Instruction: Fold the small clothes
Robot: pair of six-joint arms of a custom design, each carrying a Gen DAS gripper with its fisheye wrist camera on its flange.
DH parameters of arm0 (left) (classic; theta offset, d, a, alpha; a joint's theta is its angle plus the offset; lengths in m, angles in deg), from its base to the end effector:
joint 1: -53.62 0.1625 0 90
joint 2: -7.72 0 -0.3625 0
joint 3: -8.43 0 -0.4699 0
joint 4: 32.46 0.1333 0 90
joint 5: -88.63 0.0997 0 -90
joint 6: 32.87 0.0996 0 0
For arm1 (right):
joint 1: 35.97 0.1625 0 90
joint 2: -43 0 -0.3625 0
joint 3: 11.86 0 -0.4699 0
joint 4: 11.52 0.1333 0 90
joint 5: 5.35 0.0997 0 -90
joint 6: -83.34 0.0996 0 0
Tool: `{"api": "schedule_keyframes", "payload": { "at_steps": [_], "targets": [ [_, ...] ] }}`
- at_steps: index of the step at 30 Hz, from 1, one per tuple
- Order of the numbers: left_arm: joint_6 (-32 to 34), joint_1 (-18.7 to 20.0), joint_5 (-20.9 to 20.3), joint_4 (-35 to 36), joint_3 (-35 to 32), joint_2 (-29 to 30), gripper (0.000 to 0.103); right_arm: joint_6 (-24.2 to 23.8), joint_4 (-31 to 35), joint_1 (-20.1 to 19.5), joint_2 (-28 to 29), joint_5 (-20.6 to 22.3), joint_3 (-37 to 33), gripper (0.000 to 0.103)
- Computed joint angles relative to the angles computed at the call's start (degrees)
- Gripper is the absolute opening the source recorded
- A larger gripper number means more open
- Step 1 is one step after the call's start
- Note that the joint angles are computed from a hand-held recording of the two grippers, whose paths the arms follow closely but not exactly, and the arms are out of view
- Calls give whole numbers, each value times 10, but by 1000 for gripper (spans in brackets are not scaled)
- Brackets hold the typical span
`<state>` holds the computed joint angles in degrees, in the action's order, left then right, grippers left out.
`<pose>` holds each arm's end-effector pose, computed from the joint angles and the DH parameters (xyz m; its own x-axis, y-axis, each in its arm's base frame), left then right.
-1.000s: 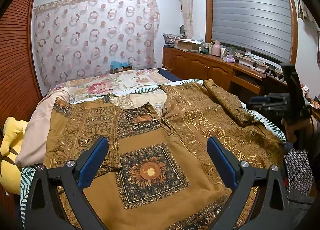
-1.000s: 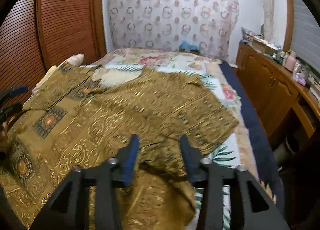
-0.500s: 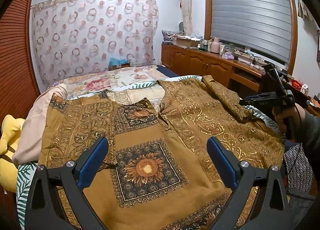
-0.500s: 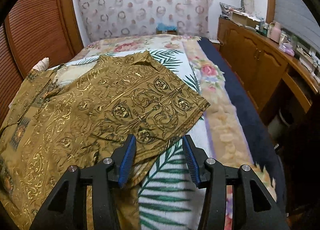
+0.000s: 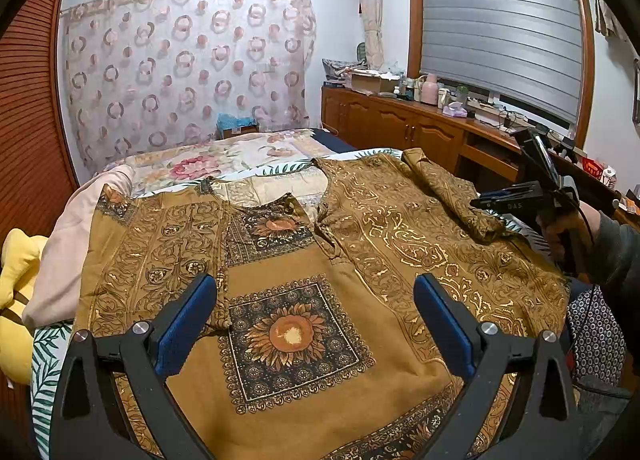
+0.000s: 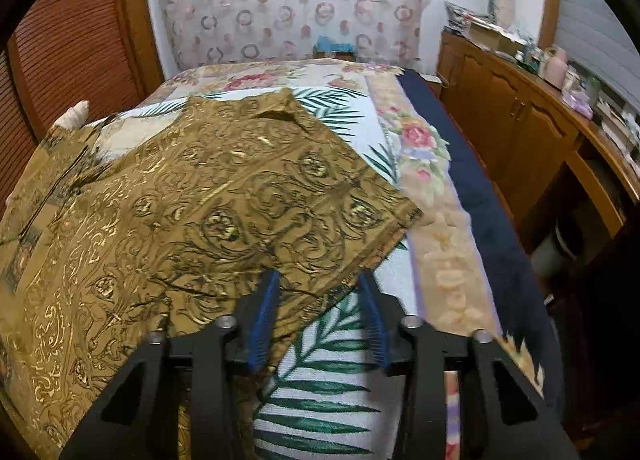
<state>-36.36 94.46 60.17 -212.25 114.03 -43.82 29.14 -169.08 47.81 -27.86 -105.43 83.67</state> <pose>-0.3170 -0.5659 0.0856 -0.7361 -0.0076 -0.6768 0.5704 0.5314 -0.6263 0.0409 -0.6942 0.3048 -0.6294 -0.4591 0.6270 -0.7369 0.6086 -0.2941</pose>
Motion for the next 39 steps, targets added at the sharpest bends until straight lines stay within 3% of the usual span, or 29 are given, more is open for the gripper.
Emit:
{"api": "schedule_keyframes", "payload": {
  "at_steps": [1, 2, 3, 4, 7, 14, 23, 27, 29, 31, 39],
  "targets": [
    [0, 0, 0, 0, 0, 0, 100, -5, 4, 1, 1, 1, -1, 25],
    [0, 0, 0, 0, 0, 0, 100, -11, 15, 2, 2, 3, -4, 10],
    [0, 0, 0, 0, 0, 0, 100, -16, 26, 3, 2, 5, -6, 7],
    [0, 0, 0, 0, 0, 0, 100, -20, 24, 6, 4, 0, -7, 6],
    [-1, 1, 0, -3, -1, 2, 100, -26, 36, 5, -14, 56, 6, 5],
    [1, 2, -1, -11, 2, 2, 100, -53, 12, 30, -59, 117, 64, 5],
    [-2, 4, -1, -14, 9, -6, 100, -91, 46, 51, -86, 140, 111, 6],
    [-2, 4, -1, -15, 10, -7, 100, -105, 45, 49, -81, 138, 102, 24],
    [-3, 5, -1, -14, 10, -7, 100, -105, 42, 48, -86, 141, 108, 37],
    [-5, 5, -1, -11, 10, -9, 100, -105, 30, 46, -92, 142, 116, 43],
    [-9, 6, 0, -7, 10, -11, 100, -61, 9, 45, -52, 89, 83, 45]
  ]
}}
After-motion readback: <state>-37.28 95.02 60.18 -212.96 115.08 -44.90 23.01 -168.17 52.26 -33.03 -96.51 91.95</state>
